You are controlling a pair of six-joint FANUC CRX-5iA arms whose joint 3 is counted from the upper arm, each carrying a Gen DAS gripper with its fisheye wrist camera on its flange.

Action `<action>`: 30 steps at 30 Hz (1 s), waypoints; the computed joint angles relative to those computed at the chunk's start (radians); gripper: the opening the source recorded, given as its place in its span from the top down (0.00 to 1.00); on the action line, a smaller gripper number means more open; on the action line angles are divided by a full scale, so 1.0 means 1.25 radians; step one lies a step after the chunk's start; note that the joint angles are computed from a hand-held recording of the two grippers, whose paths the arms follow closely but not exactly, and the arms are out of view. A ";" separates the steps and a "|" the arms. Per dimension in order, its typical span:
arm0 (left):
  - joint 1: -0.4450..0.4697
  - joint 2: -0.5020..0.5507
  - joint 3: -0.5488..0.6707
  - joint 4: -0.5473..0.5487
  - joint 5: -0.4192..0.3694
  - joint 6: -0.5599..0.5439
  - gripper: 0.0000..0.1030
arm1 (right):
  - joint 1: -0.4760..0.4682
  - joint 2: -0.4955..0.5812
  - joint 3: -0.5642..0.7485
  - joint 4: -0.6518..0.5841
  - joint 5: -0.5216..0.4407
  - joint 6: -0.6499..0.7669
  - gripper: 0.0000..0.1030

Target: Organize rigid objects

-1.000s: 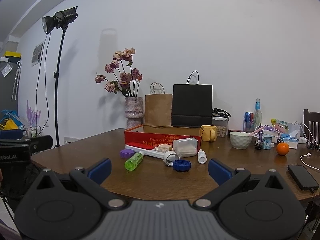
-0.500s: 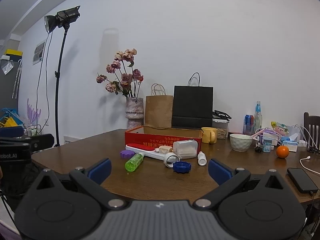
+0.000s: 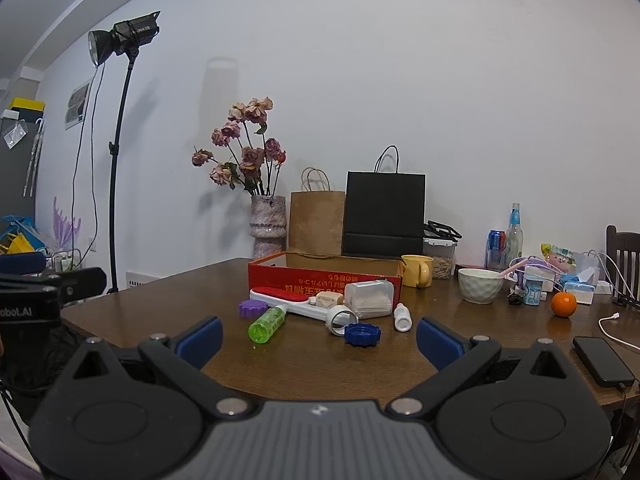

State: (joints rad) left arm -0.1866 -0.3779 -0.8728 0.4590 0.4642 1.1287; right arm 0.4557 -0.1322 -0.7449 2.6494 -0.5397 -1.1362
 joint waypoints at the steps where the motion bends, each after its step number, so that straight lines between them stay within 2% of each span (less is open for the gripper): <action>1: 0.000 0.001 0.001 0.000 0.000 0.000 0.00 | 0.000 0.000 0.000 0.001 -0.001 0.000 0.00; 15: 0.004 -0.001 0.004 -0.005 -0.015 0.007 0.00 | 0.005 0.004 0.001 -0.007 -0.005 0.008 0.00; 24: 0.023 -0.003 0.015 -0.021 -0.067 0.033 0.00 | 0.006 0.009 0.002 -0.017 0.001 0.018 0.00; 30: 0.041 0.005 0.027 -0.059 -0.079 0.061 0.00 | 0.007 0.023 0.004 -0.024 -0.020 0.042 0.00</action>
